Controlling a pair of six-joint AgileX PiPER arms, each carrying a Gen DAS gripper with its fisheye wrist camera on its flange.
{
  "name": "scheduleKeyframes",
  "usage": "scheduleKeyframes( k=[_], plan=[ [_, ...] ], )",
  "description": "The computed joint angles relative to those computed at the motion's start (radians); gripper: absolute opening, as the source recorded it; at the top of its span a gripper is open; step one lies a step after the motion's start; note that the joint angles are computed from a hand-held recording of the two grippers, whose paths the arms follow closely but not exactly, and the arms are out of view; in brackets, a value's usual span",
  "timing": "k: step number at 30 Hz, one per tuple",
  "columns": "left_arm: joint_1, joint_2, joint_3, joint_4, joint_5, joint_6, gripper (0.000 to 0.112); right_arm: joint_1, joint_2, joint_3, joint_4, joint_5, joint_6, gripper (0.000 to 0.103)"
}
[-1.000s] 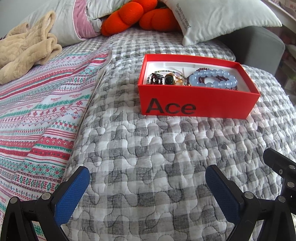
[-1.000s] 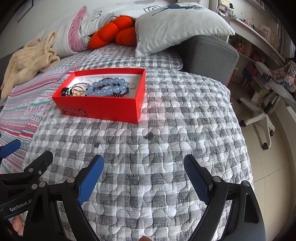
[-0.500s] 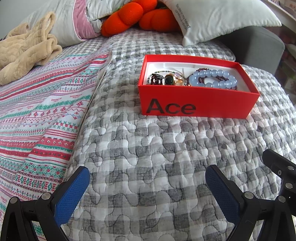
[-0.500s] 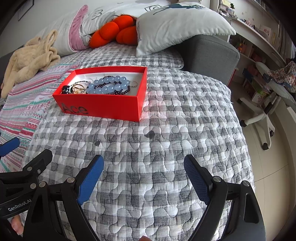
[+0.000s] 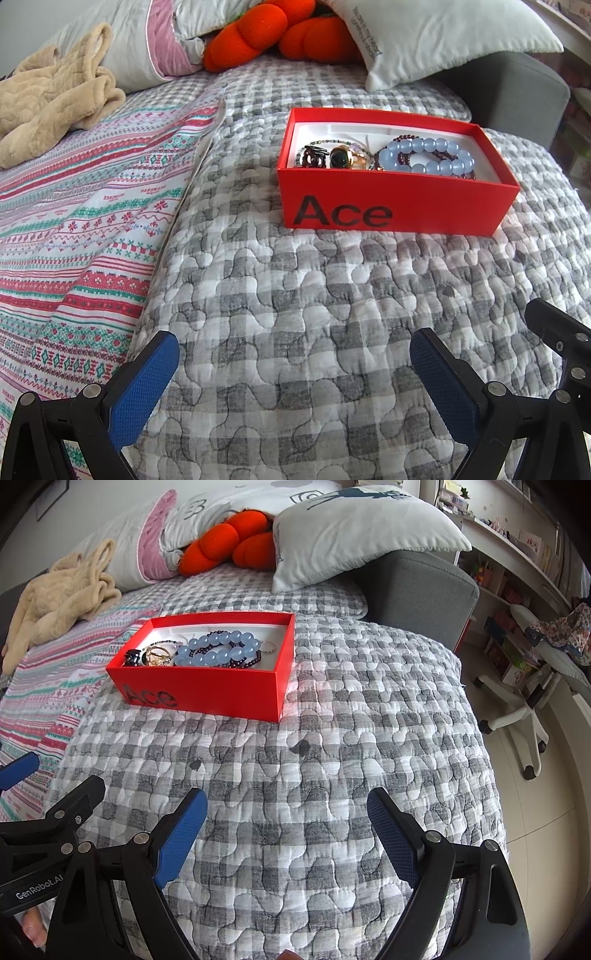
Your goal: Organize jewelry
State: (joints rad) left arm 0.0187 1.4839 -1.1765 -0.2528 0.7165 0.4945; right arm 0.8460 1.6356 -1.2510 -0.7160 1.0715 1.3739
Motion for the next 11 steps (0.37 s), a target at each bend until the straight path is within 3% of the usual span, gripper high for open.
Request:
scheduleKeyframes(
  k=[11],
  plan=[
    [0.002, 0.001, -0.003, 0.007, 0.009, -0.001, 0.102, -0.005, -0.006, 0.004, 0.012, 0.0, -0.01, 0.09]
  ],
)
